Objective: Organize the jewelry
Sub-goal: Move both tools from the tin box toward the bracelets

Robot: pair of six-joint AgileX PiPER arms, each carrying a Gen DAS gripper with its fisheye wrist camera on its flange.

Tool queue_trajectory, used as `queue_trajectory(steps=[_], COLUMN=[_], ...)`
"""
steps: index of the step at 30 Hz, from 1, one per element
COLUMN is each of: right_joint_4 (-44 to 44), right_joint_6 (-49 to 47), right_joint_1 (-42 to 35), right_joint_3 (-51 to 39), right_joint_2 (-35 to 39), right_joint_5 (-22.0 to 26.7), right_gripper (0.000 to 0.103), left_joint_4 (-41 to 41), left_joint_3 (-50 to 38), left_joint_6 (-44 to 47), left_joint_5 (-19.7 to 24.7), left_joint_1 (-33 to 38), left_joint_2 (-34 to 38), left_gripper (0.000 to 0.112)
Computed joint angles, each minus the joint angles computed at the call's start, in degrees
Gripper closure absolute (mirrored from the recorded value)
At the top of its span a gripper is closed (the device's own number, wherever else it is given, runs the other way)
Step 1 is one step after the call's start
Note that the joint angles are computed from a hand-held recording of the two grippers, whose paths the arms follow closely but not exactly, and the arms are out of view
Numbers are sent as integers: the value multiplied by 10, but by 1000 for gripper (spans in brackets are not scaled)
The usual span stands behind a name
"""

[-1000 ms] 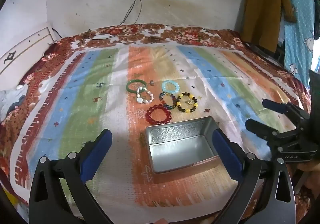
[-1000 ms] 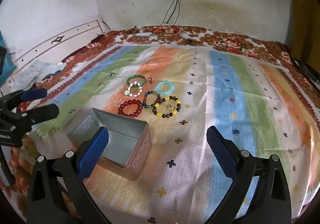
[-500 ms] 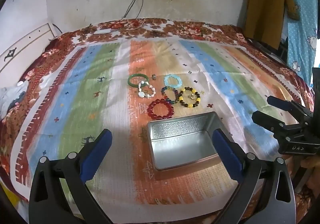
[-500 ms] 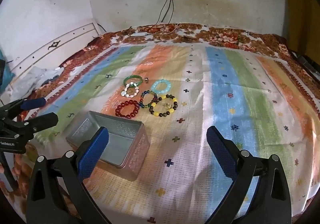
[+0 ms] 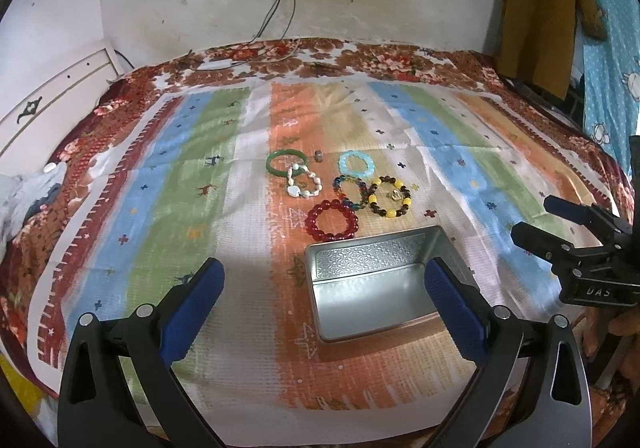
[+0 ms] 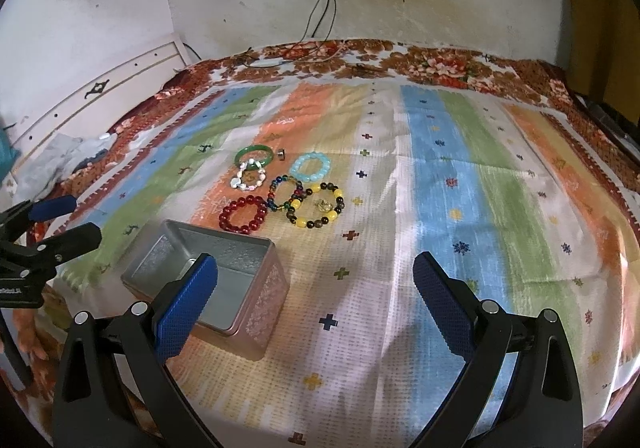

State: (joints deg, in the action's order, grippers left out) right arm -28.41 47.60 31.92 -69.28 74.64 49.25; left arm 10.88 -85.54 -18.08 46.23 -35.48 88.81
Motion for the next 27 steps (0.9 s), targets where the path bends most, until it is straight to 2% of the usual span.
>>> queue_trajectory(steps=[19, 21, 27], right_joint_4=[7, 13, 28], right_joint_6=[-22, -29, -47], right_joint_1=[-4, -6, -16], right_joint_3=[-32, -38, -54], right_joint_2=[31, 37, 54], right_joint_5=[10, 9, 5], right_gripper=[4, 4, 4], left_joint_4=[-20, -6, -7], left_joint_3=[-14, -36, -61], left_joint_6=[28, 13, 21], left_joint_5=[14, 28, 34], left_joint_1=[22, 7, 6], left_joint_2=[17, 31, 50], left_gripper=[15, 15, 15])
